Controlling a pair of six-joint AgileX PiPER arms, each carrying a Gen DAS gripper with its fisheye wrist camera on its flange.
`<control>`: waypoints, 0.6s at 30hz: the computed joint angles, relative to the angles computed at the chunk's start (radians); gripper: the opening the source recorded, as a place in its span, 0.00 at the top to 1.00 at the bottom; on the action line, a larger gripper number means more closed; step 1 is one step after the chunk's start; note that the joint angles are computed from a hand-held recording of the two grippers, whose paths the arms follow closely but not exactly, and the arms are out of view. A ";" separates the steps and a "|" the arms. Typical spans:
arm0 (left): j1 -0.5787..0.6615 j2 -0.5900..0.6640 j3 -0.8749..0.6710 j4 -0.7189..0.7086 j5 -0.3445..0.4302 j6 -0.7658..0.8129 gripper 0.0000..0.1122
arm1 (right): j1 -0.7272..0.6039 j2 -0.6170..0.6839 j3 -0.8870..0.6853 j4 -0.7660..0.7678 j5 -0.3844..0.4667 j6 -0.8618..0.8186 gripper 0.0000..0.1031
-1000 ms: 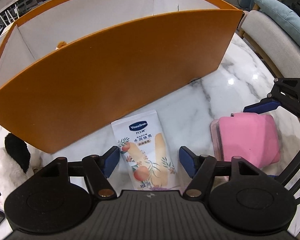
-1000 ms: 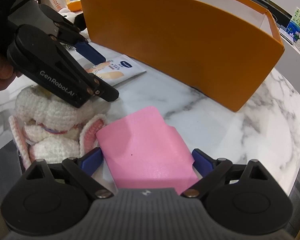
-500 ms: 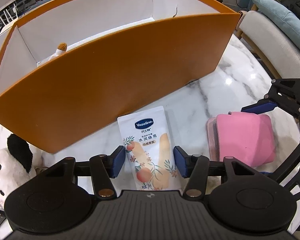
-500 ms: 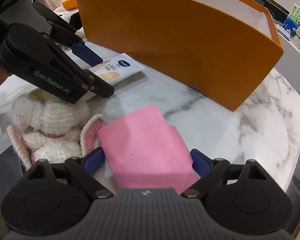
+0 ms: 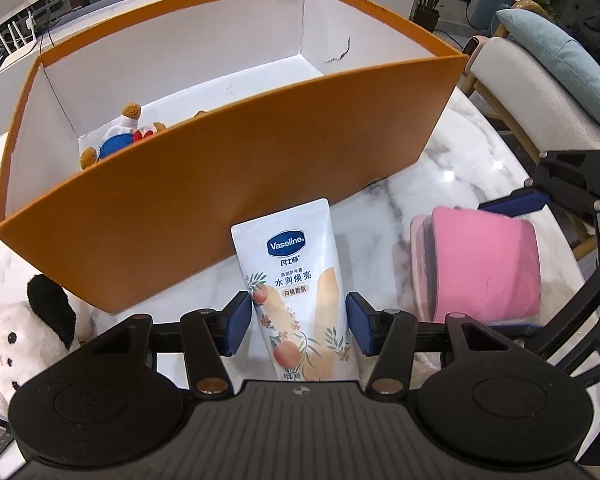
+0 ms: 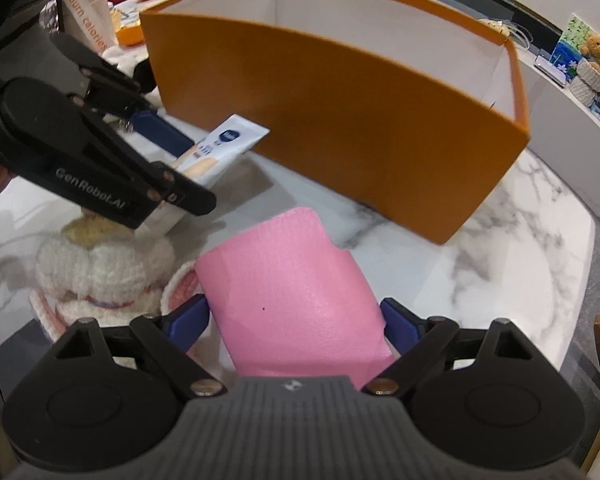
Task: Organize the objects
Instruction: 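Lift the Vaseline tube with the left tool while the right tool carries the pink case over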
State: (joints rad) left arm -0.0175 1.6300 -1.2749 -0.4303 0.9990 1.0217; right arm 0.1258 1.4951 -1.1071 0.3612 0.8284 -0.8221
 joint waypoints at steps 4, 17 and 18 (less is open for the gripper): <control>0.013 -0.013 -0.008 -0.030 0.025 0.019 0.47 | -0.019 -0.004 -0.032 0.028 0.002 -0.012 0.11; 0.069 -0.001 -0.070 -0.102 0.104 0.029 0.73 | -0.018 -0.050 -0.059 0.075 -0.009 0.005 0.12; 0.067 0.003 -0.074 -0.098 0.102 0.025 0.75 | -0.020 -0.050 -0.059 0.077 -0.007 0.002 0.12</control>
State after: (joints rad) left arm 0.0491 1.6327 -1.3492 -0.5287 1.1007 1.0465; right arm 0.1061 1.4449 -1.1665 0.4383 0.8216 -0.8200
